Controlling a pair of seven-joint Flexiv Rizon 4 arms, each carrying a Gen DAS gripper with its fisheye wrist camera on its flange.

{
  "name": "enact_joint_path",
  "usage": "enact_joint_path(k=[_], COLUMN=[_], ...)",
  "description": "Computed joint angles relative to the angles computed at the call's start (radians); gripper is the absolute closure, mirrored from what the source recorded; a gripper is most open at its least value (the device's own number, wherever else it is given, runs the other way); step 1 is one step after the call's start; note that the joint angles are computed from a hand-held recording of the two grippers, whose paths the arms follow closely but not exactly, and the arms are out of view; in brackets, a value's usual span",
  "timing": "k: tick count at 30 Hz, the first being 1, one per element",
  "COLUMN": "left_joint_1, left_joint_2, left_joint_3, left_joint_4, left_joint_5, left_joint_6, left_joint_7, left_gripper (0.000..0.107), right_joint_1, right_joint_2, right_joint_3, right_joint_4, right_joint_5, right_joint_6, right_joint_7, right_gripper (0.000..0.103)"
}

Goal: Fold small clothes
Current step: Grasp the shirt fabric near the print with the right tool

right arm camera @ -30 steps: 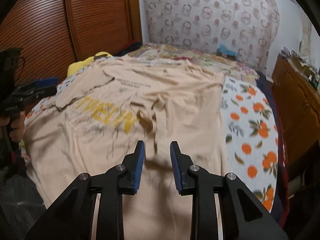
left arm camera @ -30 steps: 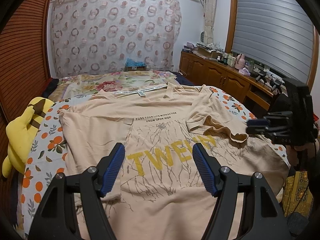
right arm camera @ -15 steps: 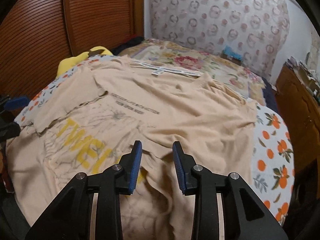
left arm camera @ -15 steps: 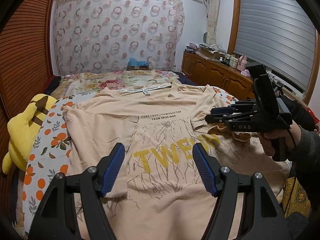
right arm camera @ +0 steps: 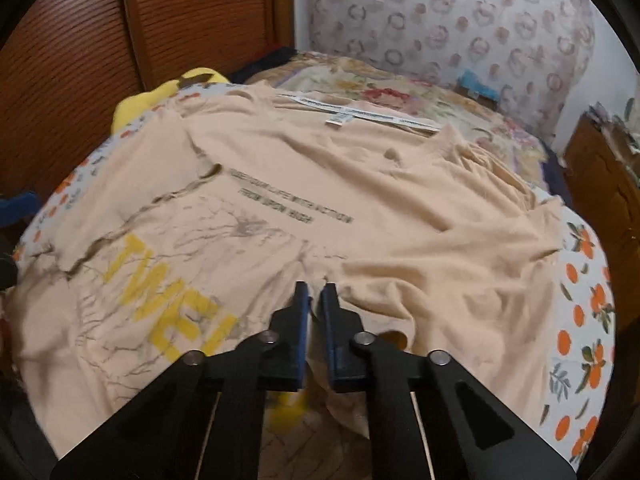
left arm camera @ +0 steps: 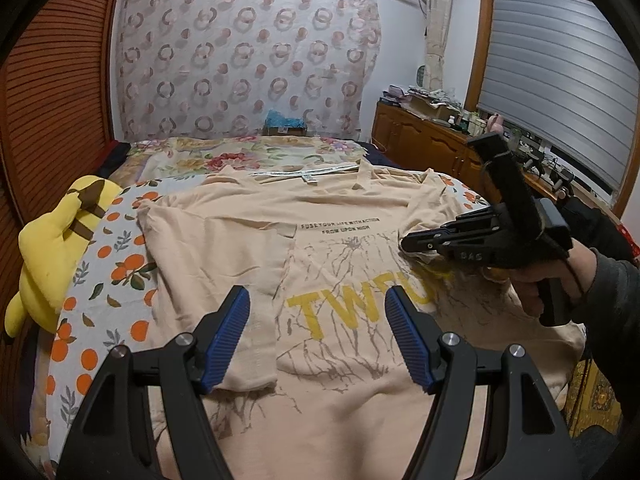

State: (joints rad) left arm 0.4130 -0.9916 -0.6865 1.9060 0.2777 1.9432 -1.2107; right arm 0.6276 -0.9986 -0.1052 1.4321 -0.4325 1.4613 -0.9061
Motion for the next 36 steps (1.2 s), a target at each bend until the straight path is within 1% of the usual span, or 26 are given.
enact_joint_path(k=[3, 5, 8, 9, 12, 14, 15, 16, 19, 22, 27, 31, 32, 33, 35, 36], left_joint_1=[0.002, 0.002, 0.003, 0.001, 0.004, 0.005, 0.008, 0.008, 0.011, 0.01, 0.01, 0.009, 0.007, 0.007, 0.006, 0.006], left_joint_2=[-0.002, -0.002, -0.003, -0.001, -0.004, -0.006, -0.008, -0.009, -0.011, -0.013, -0.014, -0.015, -0.016, -0.017, -0.018, -0.019], left_joint_3=[-0.001, 0.0, -0.001, 0.0, -0.002, -0.003, -0.005, -0.006, -0.007, -0.006, -0.007, -0.007, -0.006, -0.006, -0.005, -0.005], left_joint_4=[-0.001, -0.002, -0.003, -0.002, -0.002, -0.003, -0.003, -0.004, -0.005, -0.004, -0.003, -0.003, -0.004, -0.003, -0.003, -0.001], left_joint_5=[-0.001, 0.0, 0.0, -0.002, -0.002, -0.001, 0.0, 0.0, 0.002, 0.001, -0.002, -0.002, -0.002, -0.002, -0.003, -0.003], left_joint_6=[0.001, 0.0, -0.002, 0.001, 0.0, -0.002, -0.003, -0.004, -0.008, -0.008, -0.006, -0.009, -0.009, -0.009, -0.01, -0.008], left_joint_7=[-0.003, -0.003, -0.002, -0.005, -0.007, -0.007, -0.007, -0.006, -0.001, 0.005, 0.007, 0.01, 0.012, 0.014, 0.016, 0.016], left_gripper=[0.036, 0.036, 0.036, 0.036, 0.036, 0.036, 0.036, 0.036, 0.036, 0.036, 0.036, 0.036, 0.036, 0.036, 0.036, 0.036], right_joint_1=[-0.049, -0.091, -0.095, -0.081, -0.001, 0.05, 0.069, 0.076, 0.067, 0.055, 0.047, 0.058, 0.063, 0.062, 0.061, 0.059], right_joint_2=[-0.008, -0.02, -0.025, -0.021, 0.006, 0.015, 0.018, 0.016, 0.013, 0.008, 0.017, 0.017, 0.015, 0.014, 0.01, 0.007], right_joint_3=[0.082, 0.158, 0.182, 0.17, 0.047, -0.033, -0.074, -0.083, -0.081, -0.069, -0.064, -0.085, -0.095, -0.096, -0.098, -0.096], right_joint_4=[-0.027, -0.062, -0.087, -0.089, -0.059, -0.038, -0.02, -0.021, -0.008, 0.001, 0.038, 0.049, 0.054, 0.054, 0.049, 0.043], right_joint_5=[0.013, 0.037, 0.063, 0.087, 0.085, 0.087, 0.047, 0.071, 0.051, 0.032, 0.004, -0.018, -0.024, -0.028, -0.036, -0.04], right_joint_6=[0.037, 0.081, 0.129, 0.134, 0.142, 0.123, 0.11, 0.09, 0.045, 0.016, 0.011, -0.015, 0.002, 0.008, 0.01, 0.008], right_joint_7=[-0.05, -0.09, -0.114, -0.132, -0.086, -0.056, -0.015, -0.038, -0.022, -0.006, 0.005, 0.027, 0.036, 0.038, 0.041, 0.038], right_gripper=[0.102, 0.102, 0.102, 0.102, 0.098, 0.091, 0.089, 0.088, 0.078, 0.074, 0.072, 0.072, 0.072, 0.072, 0.081, 0.09])
